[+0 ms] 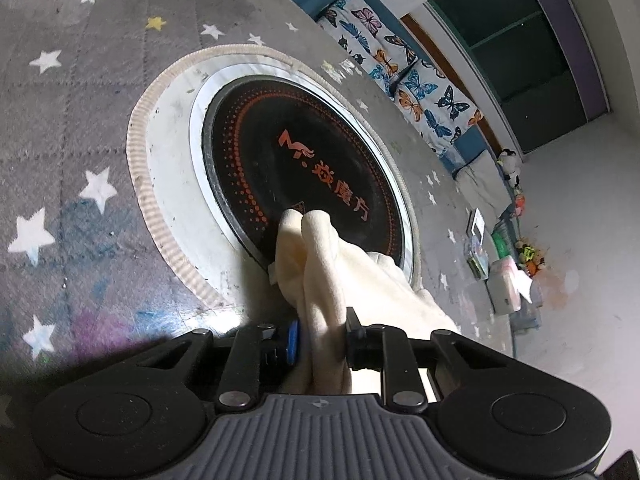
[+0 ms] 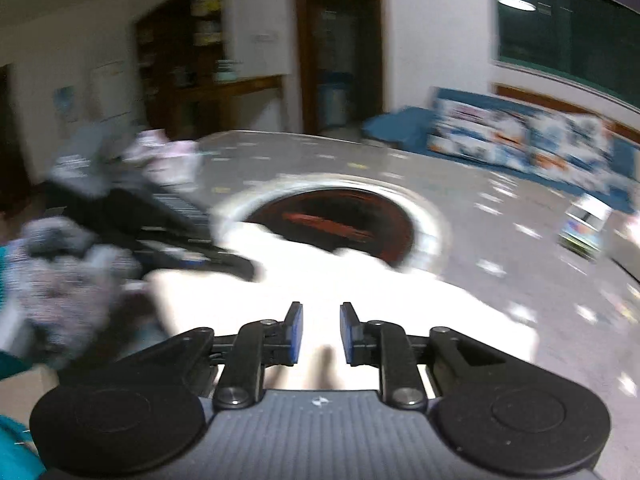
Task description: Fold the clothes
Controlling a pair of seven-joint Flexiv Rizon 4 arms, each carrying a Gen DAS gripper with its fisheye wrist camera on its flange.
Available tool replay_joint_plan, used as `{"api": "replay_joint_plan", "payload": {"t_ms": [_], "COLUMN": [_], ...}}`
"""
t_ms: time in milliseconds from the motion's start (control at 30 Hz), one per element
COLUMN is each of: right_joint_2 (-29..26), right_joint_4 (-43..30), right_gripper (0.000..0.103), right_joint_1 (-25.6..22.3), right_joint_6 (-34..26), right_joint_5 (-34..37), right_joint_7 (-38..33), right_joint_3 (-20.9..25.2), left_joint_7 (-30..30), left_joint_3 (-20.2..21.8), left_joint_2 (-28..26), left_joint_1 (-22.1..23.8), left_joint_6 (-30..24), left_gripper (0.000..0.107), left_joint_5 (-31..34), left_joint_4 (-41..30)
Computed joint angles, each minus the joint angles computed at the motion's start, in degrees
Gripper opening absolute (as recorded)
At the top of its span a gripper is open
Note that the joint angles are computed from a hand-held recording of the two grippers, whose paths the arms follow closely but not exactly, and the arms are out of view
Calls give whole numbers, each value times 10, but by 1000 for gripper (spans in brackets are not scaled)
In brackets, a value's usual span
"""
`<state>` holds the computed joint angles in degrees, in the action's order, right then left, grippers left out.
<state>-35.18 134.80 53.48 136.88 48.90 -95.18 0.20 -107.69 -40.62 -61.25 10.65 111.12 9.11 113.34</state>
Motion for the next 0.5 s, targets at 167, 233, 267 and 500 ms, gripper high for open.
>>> {"api": "replay_joint_plan", "payload": {"t_ms": [167,233,267,500], "right_joint_2": [-23,-35,-40,-74], "right_joint_4": [12,25,30,27], "right_gripper": [34,34,34,34], "right_joint_1": [-55,-96,-108,-120], "right_joint_6": [4,15,20,40], "right_joint_5": [30,6,-8,-49], "right_joint_7": [59,108,127,197], "right_joint_3": [2,23,29,14], "left_joint_7": [2,4,4,11], "left_joint_3": [16,25,29,50], "left_joint_2": [10,16,19,33], "left_joint_1": [-16,-25,-29,-50], "left_joint_6": [2,2,2,0], "left_gripper": [23,23,23,23], "left_joint_5": [-4,-7,-8,-17], "left_joint_4": [-4,-6,-7,-11]}}
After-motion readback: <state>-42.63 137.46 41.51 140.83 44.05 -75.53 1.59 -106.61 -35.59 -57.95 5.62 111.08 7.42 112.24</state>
